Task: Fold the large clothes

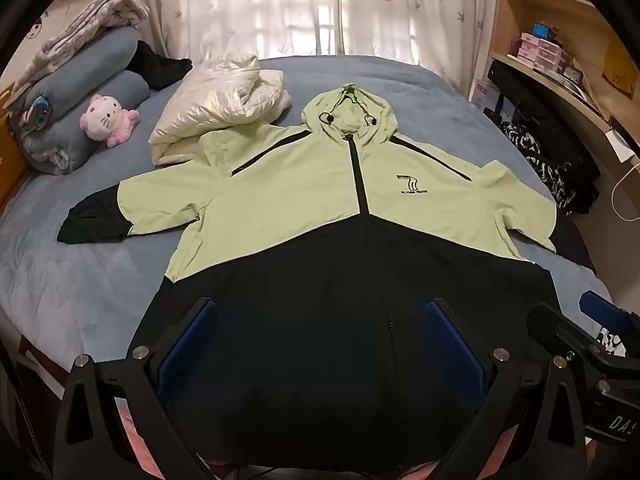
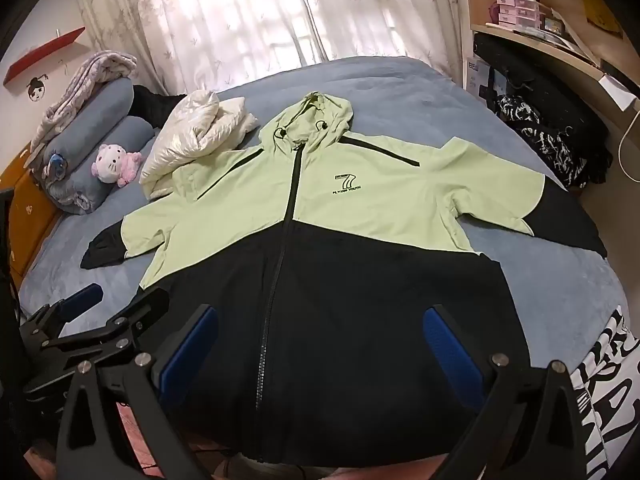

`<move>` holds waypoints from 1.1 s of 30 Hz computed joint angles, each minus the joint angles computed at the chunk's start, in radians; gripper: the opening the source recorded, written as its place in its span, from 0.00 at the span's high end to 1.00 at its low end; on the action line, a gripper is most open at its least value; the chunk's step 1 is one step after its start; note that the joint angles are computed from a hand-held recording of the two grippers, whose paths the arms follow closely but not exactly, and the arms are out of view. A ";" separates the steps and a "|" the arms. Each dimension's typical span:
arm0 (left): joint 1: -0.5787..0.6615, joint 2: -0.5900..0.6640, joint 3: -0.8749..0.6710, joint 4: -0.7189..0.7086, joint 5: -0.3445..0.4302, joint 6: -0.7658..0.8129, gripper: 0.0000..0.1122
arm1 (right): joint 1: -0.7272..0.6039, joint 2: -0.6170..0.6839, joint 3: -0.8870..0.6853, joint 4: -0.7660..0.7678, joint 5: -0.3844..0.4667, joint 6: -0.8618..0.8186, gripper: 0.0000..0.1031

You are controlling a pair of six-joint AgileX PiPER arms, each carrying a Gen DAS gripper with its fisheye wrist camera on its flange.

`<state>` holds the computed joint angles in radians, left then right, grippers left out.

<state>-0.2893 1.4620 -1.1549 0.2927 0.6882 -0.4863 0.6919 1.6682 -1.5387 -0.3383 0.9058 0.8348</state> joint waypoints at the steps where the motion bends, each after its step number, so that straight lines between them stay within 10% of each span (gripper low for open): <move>1: -0.003 -0.001 0.002 0.010 -0.002 -0.009 0.09 | 0.000 0.002 -0.003 0.003 0.001 -0.003 0.00; 33: 0.044 -0.165 0.115 -0.070 -0.016 0.058 0.09 | 0.171 -0.029 -0.001 -0.220 0.133 0.232 0.00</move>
<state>-0.2456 1.2968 -1.0397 0.2230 0.6727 -0.4282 0.8630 1.6394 -1.5400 -0.5585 1.0384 1.0672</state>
